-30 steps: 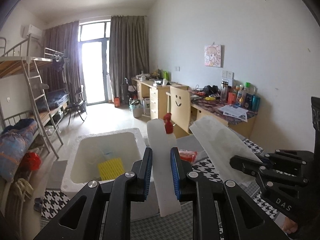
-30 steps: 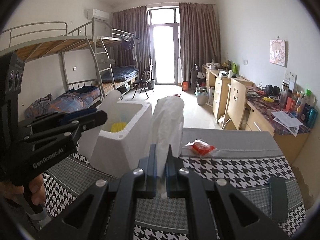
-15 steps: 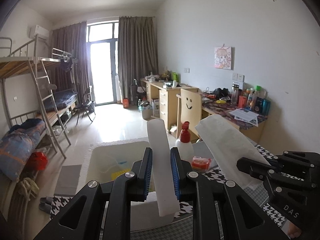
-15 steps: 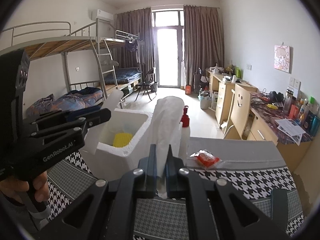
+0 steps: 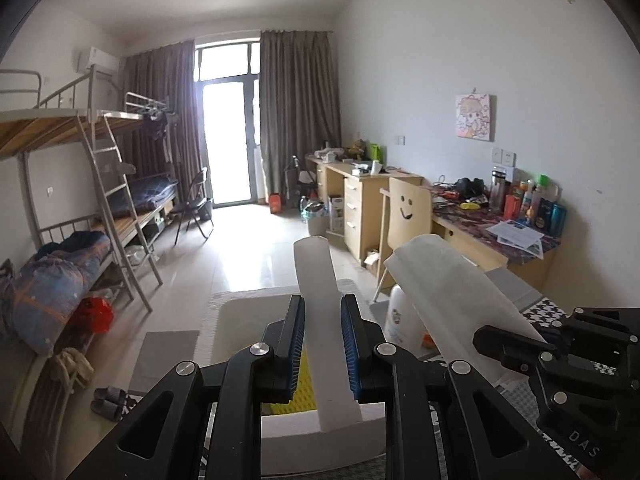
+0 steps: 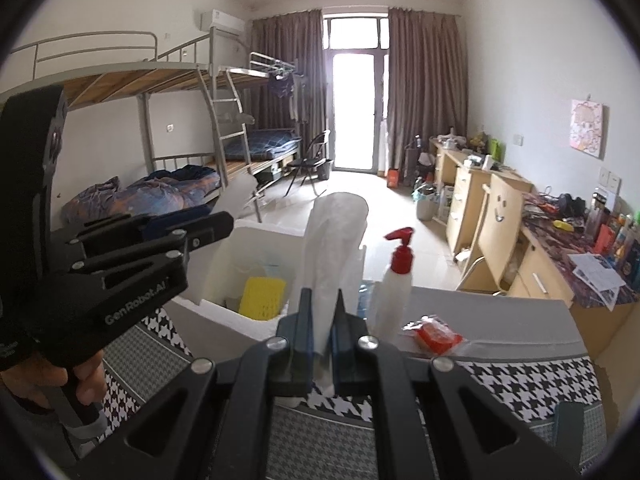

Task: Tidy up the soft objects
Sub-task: 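Carry the white tissue with the right tool over the white foam box, then lower the tissue into the foam box and open the right tool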

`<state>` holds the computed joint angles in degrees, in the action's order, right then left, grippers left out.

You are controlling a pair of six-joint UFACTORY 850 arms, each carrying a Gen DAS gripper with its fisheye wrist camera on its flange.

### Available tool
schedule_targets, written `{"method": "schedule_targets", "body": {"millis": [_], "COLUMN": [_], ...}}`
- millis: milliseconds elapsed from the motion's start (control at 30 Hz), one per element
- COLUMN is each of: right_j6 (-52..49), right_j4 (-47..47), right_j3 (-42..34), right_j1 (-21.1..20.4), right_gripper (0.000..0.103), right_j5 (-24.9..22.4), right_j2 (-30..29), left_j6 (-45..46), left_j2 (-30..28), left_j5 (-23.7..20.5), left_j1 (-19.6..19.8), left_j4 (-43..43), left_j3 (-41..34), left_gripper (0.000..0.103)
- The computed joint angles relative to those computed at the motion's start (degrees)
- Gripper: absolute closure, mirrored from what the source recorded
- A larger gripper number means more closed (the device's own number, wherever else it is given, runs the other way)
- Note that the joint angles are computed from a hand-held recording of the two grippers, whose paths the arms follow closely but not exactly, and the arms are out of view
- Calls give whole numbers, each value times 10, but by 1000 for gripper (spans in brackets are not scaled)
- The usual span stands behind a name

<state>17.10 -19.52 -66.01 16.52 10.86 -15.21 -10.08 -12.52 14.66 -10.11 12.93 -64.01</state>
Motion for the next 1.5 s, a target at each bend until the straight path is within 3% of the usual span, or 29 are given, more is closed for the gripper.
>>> {"method": "schedule_targets", "body": {"millis": [533,700,833,867,967,1067,1233,1300,1500], "right_j6": [82,121,145,148,143,170,197,206,246], "right_j4": [-99,-139,-161,-164,-159,-184,-210,-220,-263], "right_j3": [-47,-59,-66,-67,-69,-73,-80,-82,-90], "right_j1": [12,12,13,13,14,11,11,12,15], "right_gripper": [94,94,94,94,94,94,94,94,94], "right_j5": [-22,-26,-31,-32,-34,-34,-36,-37,-39], "right_j2": [-37,-46,-51,-52,-54,-56,-62,-63,-70], "left_j6": [65,-51,-81,-76,-29,50,130,173,194], "left_j2": [-38,-56,-67,-68,-68,-61,-46,-40,-29], "left_j5": [-34,-50,-59,-63,-63,-52,-35,-25,-14], "left_j1": [9,19,21,22,23,23,26,27,31], "left_j4": [-81,32,64,59,9,-77,-165,-212,-239], "left_j3": [-38,-54,-63,-65,-65,-56,-39,-31,-19], "left_gripper": [83,83,79,77,46,24,9,7,1]}}
